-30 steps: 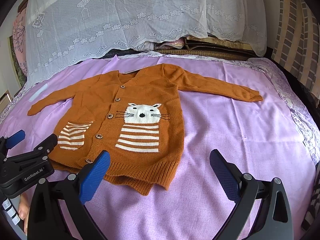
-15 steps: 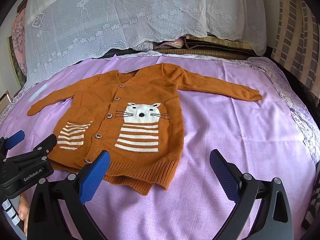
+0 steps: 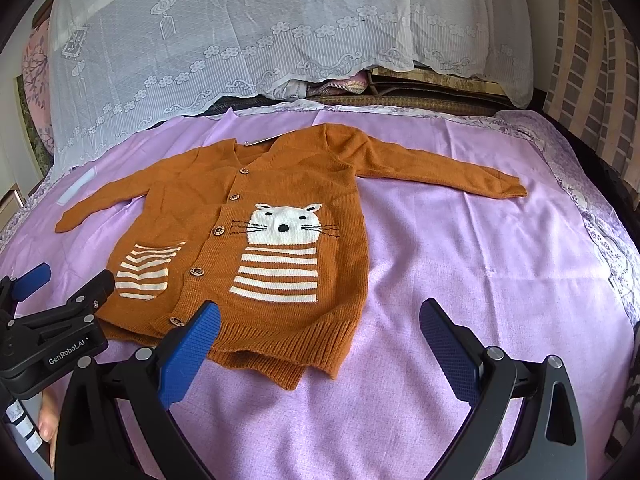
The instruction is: Fold small clothes
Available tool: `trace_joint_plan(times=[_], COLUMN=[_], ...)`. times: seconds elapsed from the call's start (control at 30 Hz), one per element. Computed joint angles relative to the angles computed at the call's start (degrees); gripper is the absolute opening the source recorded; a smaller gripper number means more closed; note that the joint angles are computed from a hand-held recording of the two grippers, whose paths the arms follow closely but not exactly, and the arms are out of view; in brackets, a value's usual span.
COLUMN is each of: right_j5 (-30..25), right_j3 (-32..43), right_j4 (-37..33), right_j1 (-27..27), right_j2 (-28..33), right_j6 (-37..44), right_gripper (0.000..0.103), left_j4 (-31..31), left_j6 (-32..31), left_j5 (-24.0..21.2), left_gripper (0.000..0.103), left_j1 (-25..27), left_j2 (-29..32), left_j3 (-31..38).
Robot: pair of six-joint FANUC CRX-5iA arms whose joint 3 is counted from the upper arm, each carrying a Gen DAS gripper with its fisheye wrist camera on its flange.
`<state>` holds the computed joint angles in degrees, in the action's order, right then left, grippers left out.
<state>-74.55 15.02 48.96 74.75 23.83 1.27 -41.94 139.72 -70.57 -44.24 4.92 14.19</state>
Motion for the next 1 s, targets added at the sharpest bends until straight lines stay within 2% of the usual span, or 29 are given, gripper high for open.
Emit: trace_joint_plan(times=[0.8, 1.0], right_j5=[0.21, -0.72], right_j3=[-0.54, -0.6], right_j4=[-0.49, -0.9], right_j1=[0.14, -0.61], right_j2=[0.14, -0.08], right_j6=[-0.51, 0.13], right_gripper=[0.1, 0.1], left_j4=[0.3, 4.37], left_j6=[0.19, -1.15], left_j5=[0.04, 1.06], left_gripper=[0.099, 0.099], left_j1=[-0.06, 3.29], left_j2=[0.55, 0.38], left_j3=[-0.04, -0.58])
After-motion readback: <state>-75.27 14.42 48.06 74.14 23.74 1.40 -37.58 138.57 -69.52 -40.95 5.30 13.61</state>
